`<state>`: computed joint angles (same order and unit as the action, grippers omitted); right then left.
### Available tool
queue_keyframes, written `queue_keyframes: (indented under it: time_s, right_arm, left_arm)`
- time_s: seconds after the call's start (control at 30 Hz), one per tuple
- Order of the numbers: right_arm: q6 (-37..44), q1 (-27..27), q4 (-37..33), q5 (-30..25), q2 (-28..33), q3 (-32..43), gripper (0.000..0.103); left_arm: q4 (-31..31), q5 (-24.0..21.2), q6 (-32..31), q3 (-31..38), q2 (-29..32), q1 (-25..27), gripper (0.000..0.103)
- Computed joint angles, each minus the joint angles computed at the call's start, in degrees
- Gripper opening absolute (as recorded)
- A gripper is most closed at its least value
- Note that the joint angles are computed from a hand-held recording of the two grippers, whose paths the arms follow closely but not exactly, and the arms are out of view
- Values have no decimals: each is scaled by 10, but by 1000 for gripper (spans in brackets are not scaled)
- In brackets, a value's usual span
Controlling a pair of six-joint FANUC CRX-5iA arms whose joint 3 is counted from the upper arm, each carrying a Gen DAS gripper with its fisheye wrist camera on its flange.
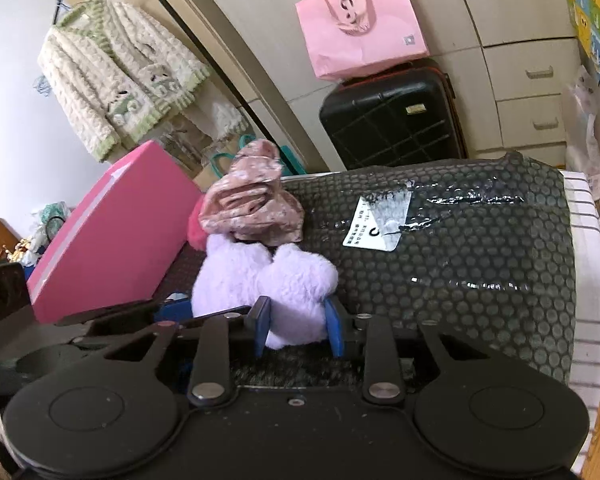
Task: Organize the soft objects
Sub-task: 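Close the left gripper on the lavender bunny while the right gripper grasps it too, then lift the lavender bunny with both grippers and carry it over the pink box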
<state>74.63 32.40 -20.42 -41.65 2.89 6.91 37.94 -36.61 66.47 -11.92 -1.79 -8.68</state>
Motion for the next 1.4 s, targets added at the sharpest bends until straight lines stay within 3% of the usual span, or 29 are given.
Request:
queue_keyframes:
  time_s: [0.13, 0.83, 1.17, 1.4]
  right_arm:
    - [-26, 21, 35, 11, -30, -29, 32]
    - [-300, 182, 304, -15, -144, -160, 35]
    - [-363, 261, 365, -37, -174, -191, 38]
    - [-354, 295, 338, -50, -174, -174, 38]
  left_arm:
    - [44, -31, -38, -12, -13, 11, 45]
    - [47, -216, -111, -27, -93, 68, 44]
    - [51, -328, -142, -41, -135, 131, 44]
    - [53, -405, -173, -49, -165, 192, 44]
